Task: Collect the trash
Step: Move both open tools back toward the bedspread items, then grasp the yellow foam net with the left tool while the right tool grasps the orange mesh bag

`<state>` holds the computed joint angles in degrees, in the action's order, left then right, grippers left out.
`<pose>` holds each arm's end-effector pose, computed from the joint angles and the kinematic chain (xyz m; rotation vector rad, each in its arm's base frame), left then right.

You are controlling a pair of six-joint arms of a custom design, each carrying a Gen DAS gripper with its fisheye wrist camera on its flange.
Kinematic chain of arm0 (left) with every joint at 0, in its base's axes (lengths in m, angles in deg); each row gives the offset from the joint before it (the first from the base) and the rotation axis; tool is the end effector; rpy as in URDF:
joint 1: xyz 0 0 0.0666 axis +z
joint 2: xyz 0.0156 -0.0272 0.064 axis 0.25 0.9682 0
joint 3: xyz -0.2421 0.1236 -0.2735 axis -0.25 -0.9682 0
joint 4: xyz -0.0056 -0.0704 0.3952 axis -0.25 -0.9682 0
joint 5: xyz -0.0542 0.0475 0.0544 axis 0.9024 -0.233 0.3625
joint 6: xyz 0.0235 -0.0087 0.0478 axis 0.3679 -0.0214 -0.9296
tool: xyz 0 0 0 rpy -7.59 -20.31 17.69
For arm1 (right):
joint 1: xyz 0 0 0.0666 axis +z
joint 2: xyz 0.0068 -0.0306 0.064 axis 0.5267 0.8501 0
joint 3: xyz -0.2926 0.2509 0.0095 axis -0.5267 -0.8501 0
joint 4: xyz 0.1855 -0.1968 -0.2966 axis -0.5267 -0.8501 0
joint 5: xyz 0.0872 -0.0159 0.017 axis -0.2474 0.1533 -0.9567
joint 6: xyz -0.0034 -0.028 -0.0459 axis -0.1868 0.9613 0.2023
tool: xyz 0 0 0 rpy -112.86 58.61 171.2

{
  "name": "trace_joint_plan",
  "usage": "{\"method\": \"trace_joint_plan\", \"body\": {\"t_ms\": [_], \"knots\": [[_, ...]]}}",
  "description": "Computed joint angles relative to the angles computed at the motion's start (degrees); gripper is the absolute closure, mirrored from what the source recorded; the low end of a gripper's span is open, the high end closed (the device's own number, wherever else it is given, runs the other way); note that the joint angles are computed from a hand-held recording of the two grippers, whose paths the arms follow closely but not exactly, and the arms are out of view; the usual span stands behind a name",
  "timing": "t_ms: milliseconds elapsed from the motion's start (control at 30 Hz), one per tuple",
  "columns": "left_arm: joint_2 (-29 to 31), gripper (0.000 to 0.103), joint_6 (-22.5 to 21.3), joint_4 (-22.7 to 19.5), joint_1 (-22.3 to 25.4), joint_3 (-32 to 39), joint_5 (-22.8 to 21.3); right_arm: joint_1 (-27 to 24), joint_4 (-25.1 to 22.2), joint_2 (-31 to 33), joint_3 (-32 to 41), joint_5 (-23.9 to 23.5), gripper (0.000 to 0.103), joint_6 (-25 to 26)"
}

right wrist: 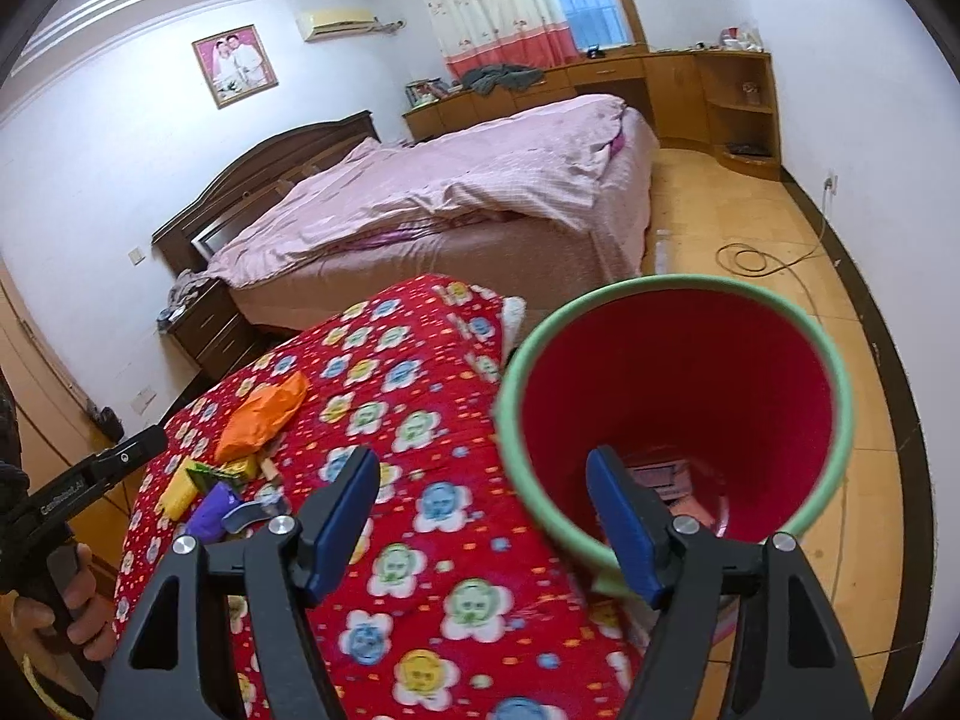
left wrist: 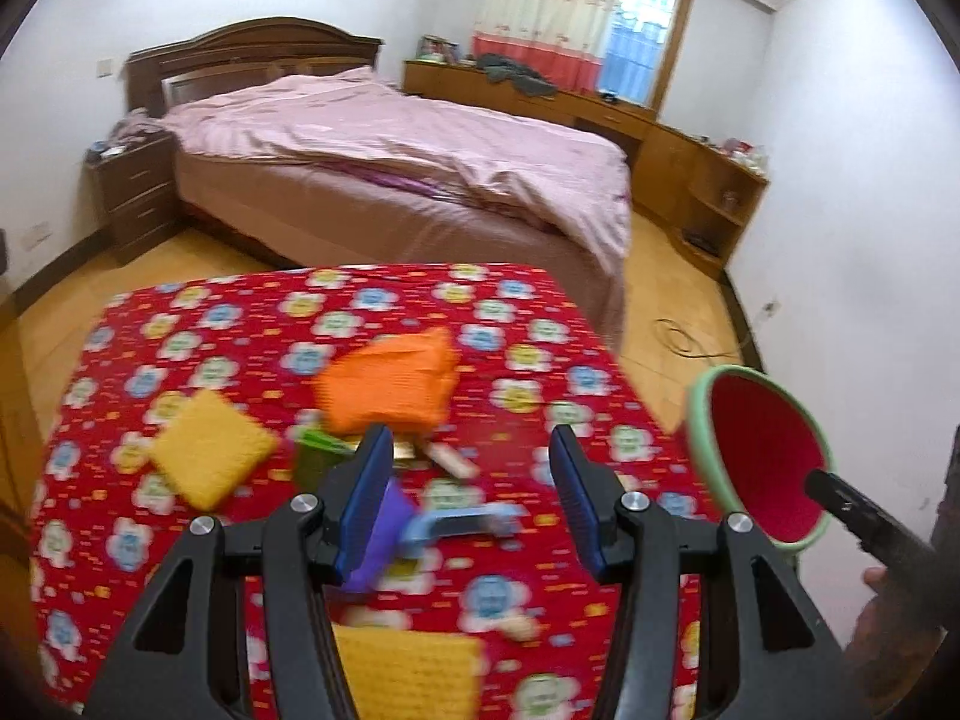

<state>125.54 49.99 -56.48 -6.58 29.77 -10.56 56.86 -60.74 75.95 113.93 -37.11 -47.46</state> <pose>0.4006 -0.1504 0.3816 -0.0369 2.2925 -0.2446 0.3748 0.1688 0.3596 0.1892 2.2686 0.3420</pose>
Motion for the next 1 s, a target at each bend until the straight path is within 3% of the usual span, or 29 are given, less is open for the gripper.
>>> {"method": "trace_joint_plan", "body": {"t_ms": [100,300,467,767,1000], "knots": [[-0.3,0.043,-1.5,-0.7,2.9,-0.8,-0.6,1.7,-0.1,1.8,1.4,0.3,0.029,-0.1],[0.7,0.043,-3.8,-2.3,9.0,-1.6,-0.6,4.3,0.0,4.9,4.1,0.7,0.028,-0.3],[3.7,0.042,-6.7,-2.3,13.5,-1.4,4.5,5.4,-0.5,7.4,6.2,0.5,0.028,-0.5],[11.4,0.038,-11.9,-4.7,15.8,1.3,3.1,6.4,-1.8,11.4,9.1,0.4,0.028,-0.6],[12.8,0.038,-13.1,-2.1,17.0,1.5,2.2,6.7,-2.1,14.3,11.5,-0.4,0.028,0.1]]}}
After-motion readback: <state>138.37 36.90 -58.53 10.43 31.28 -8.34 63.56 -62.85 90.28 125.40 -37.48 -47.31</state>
